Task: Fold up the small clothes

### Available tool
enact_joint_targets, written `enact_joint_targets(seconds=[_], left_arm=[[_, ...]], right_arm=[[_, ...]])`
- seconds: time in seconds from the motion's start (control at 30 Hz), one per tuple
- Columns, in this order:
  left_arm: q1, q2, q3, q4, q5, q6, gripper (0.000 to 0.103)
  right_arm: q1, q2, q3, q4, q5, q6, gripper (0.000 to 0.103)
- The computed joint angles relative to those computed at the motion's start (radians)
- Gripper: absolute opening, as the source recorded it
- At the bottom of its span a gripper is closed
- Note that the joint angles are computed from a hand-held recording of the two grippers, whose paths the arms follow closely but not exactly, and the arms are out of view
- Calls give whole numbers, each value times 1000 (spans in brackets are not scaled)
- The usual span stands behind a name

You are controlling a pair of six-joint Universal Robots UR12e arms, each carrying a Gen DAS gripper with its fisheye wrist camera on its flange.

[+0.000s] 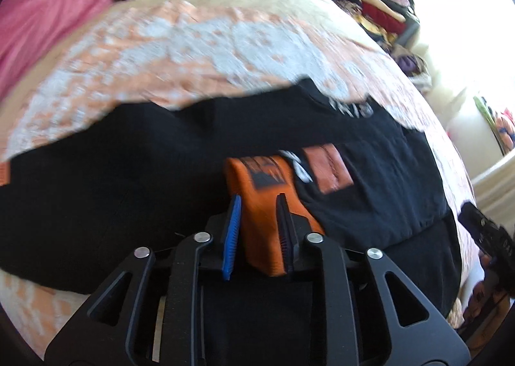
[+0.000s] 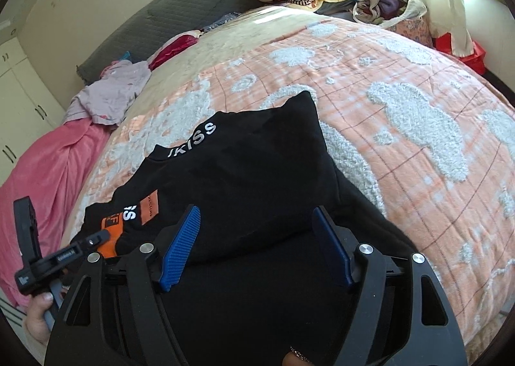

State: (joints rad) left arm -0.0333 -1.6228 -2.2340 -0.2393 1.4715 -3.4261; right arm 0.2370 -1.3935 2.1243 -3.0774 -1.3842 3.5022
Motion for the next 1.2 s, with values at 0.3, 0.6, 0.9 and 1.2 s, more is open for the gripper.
enact_joint_targets(seconds=[0.3, 0.6, 0.9, 1.2], left_arm=[[-21, 2, -3, 72, -72, 53, 39], [-42, -58, 27, -52, -114, 74, 50], [-50, -54, 30, -62, -109, 93, 64], [-29, -48, 25, -64, -159, 79, 67]], right_arm=[[40, 12, -40, 19, -67, -107, 71], [58, 35, -81, 56, -91, -181, 87], [58, 113, -162, 299, -180, -193, 87], [60, 103, -129, 213, -181, -184, 88]])
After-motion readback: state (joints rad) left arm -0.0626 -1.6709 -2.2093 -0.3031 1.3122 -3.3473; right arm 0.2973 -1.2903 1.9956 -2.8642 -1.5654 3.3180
